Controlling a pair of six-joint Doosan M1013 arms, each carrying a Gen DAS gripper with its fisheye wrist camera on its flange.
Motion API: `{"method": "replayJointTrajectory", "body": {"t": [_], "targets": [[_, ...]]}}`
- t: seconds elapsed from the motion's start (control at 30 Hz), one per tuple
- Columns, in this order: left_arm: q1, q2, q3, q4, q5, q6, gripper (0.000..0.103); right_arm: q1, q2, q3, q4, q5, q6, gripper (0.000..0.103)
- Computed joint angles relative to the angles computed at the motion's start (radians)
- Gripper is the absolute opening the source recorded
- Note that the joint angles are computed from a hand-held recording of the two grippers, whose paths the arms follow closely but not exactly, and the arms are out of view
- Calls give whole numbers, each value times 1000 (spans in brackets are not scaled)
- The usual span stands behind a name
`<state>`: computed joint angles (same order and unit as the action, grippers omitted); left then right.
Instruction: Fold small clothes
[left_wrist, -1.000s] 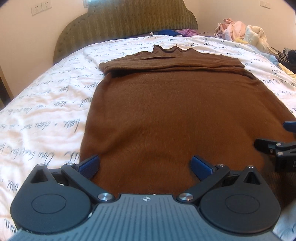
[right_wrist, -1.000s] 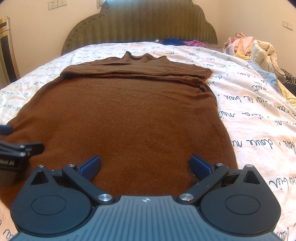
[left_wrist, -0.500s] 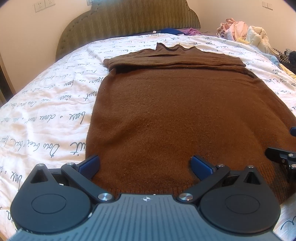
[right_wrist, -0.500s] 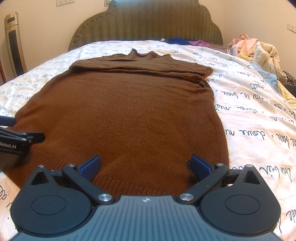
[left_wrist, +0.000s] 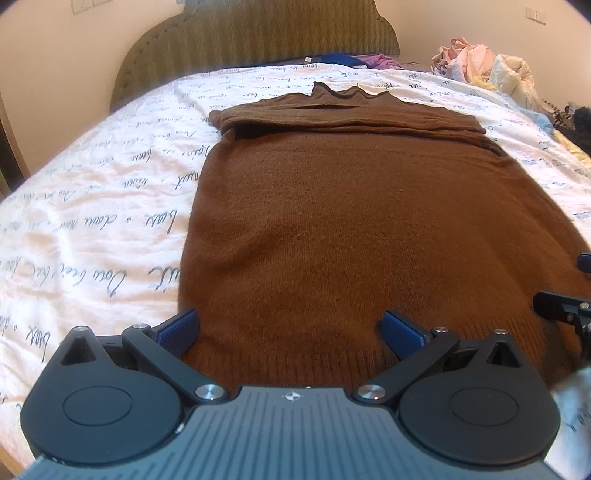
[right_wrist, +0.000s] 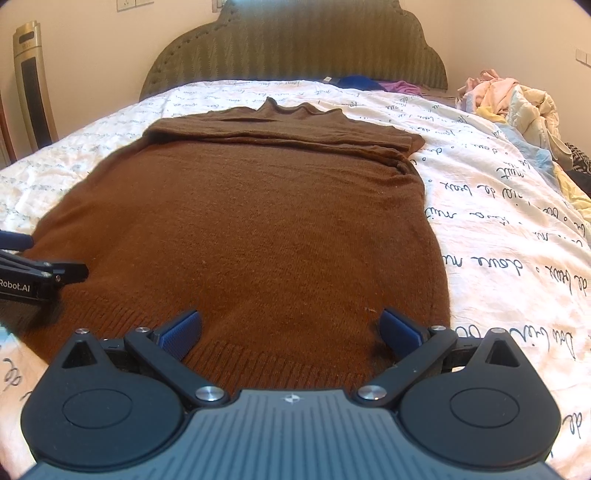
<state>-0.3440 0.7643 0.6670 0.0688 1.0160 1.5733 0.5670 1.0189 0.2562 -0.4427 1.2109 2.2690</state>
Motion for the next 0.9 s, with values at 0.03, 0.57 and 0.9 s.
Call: {"method": "replayJointTrajectory", "body": {"t": [0.03, 0.57, 0.9], "targets": [[8, -7, 8, -23, 3, 9, 103, -2, -29, 51, 13, -36, 9, 103], [214, 93, -120, -911, 266, -211, 102, -151, -370, 665, 487, -502, 347, 103], [202, 153, -223, -922, 334, -184, 83, -211, -413, 805, 1038, -648, 48, 103]]}}
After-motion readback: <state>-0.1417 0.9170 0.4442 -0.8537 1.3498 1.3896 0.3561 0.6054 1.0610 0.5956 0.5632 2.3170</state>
